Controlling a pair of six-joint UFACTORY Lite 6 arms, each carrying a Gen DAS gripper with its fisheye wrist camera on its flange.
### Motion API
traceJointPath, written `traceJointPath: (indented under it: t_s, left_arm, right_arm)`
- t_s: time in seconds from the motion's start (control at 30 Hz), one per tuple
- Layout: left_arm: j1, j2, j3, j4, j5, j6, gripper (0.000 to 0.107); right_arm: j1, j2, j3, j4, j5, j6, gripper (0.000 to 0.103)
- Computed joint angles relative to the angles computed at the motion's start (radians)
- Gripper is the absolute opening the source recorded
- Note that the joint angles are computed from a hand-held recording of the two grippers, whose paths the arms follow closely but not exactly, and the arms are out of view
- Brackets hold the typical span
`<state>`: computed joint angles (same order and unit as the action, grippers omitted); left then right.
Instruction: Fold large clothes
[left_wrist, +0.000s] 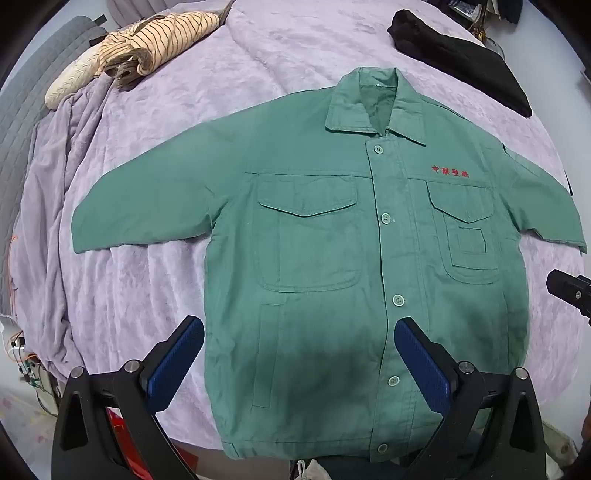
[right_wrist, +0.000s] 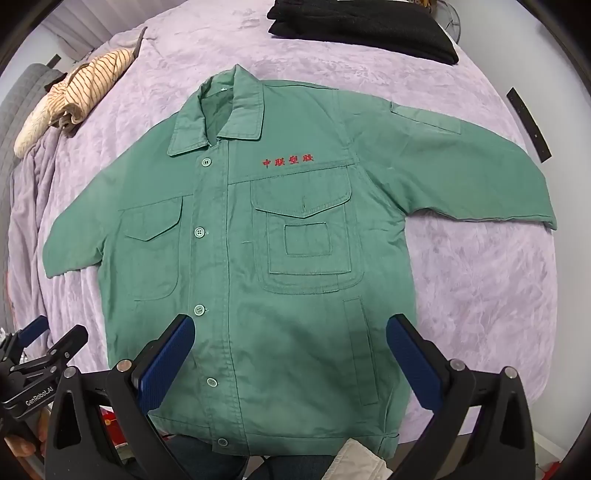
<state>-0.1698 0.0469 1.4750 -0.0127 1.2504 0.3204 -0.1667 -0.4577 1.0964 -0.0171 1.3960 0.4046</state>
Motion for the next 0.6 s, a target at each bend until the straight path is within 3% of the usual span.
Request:
traceJointPath:
  t_s: [0.6]
  left_arm:
    - [0.000, 0.004, 0.006, 0.000, 0.003, -0.001, 0.103]
  right_arm:
    - [-0.005, -0.005, -0.004, 0.002, 0.001, -0.006, 0.103]
